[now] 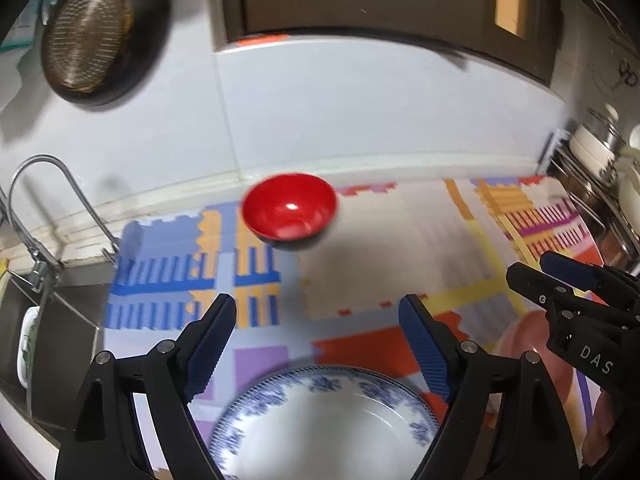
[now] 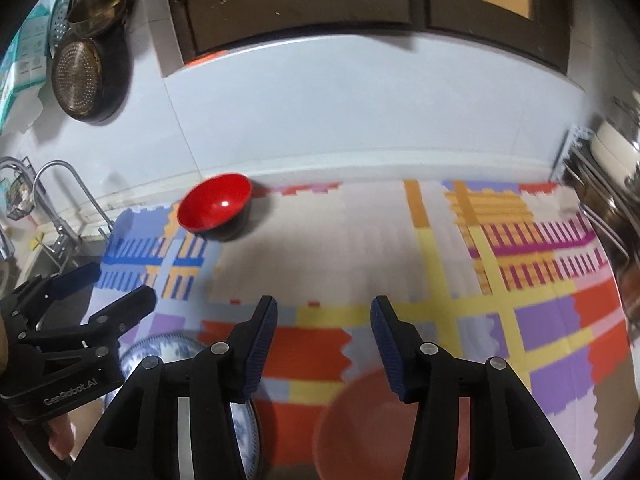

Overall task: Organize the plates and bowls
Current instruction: 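Move both grippers to the rim of the red-and-black bowl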

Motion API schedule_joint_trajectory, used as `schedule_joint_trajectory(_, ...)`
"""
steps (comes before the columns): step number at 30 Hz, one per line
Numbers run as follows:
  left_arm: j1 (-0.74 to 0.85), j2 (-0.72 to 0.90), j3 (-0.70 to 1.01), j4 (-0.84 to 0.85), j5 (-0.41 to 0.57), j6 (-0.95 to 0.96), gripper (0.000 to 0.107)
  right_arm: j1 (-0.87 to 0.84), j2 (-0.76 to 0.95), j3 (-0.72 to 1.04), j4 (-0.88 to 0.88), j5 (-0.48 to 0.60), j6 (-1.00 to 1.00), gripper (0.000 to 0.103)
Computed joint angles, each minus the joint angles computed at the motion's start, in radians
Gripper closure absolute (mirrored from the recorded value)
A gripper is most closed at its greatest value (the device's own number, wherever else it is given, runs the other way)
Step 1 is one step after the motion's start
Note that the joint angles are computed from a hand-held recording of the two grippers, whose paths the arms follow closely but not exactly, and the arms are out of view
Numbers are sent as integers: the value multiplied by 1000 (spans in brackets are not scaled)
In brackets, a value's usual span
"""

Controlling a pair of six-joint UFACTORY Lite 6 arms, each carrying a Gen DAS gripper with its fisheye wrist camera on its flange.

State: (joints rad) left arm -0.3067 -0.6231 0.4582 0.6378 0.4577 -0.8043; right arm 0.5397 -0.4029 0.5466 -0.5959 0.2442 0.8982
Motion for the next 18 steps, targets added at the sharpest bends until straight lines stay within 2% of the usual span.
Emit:
schedule_joint_trajectory(6,179,10,51,-118,-55,238,22,64,142,138,-158,-6,175,53)
schedule_joint_trajectory(9,280,49,89,-251,-98,421,22,90,215,214,-180,-8,200,53)
schedule_joint_trajectory(14,381,144,139,-319,-161,555,22,107,358,352,-89,-22,109,53)
schedule_joint_trajectory(18,458,238,183,-473,-210,753,22,117,486,467,-34,-18,51,53)
